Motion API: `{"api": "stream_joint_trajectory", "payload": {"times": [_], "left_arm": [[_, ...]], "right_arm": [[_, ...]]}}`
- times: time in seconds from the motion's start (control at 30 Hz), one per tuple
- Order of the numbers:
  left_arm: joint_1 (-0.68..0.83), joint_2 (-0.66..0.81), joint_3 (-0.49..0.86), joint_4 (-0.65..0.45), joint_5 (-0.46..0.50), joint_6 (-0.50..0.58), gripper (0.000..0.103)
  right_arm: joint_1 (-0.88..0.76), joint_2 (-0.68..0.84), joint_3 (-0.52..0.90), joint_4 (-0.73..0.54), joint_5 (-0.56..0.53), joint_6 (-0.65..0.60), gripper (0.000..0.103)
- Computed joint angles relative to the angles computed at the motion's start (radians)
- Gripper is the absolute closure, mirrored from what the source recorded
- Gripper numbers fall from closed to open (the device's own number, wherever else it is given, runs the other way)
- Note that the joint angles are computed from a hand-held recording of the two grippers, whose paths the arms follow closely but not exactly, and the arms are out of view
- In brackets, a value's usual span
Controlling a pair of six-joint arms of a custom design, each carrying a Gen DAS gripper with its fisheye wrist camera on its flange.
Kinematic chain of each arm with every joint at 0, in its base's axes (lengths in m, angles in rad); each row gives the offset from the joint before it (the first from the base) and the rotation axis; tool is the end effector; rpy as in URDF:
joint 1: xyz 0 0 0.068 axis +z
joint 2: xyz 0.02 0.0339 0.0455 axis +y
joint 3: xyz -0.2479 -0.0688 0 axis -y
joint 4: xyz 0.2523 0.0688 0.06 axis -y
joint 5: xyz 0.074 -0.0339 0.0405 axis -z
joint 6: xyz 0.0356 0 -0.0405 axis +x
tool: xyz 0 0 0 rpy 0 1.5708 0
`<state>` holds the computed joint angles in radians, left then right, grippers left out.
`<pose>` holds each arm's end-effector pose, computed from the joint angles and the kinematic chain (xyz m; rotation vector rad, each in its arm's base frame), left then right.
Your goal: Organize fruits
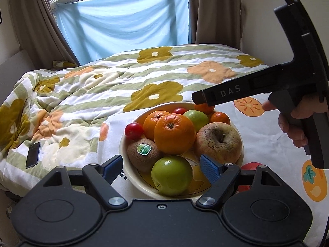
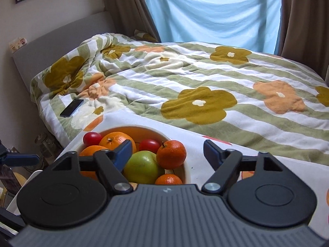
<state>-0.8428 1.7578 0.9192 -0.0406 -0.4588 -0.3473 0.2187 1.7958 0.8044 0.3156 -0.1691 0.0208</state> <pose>0.2426 -0.2485 0.1280 0.3805 2.3019 -0.0199 0.3392 0.0815 0.1086 -0.3137 2.2326 0.3187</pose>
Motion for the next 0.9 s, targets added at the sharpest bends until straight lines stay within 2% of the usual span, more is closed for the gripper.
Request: {"api": "stream_joint_trajectory", "payload": {"times": [0.2,0.3,0.43,0.53,0.7,0.8,0.9], "left_arm": [[-0.028,-0.048,-0.003,-0.040,-0.018,-0.014,0.018],[-0.071,-0.082,0.010,-0.079,-0.062,-0.037,0.018],[-0.151,-0.127,0.069,-0.200,-0.139,-0.113,0.018],[-0.228,-0.150,0.118,-0.287,-0.214,-0.179,0.018],[-0.363,-0.124,0.253,-0.477,-0.333,-0.326,0.016],[-0.432,-0.094,0.331,-0.576,-0.386,-0.411,0.014],[-0.496,-0.049,0.418,-0.681,-0.431,-0.501,0.007]], "right_arm": [[-0.020,-0.217,-0.127,-0.070,0.042,0.032,0.005],[-0.036,-0.399,-0.213,-0.146,0.085,0.029,0.000],[-0.076,-0.719,-0.309,-0.351,0.140,0.018,0.000],[-0.142,-0.999,-0.357,-0.553,0.166,0.013,0.000],[-0.276,-1.347,-0.343,-0.906,0.163,-0.035,0.000],[-0.424,-1.500,-0.312,-1.095,0.078,-0.100,0.000],[-0.650,-1.610,-0.275,-1.262,-0.069,-0.231,0.000]]}}
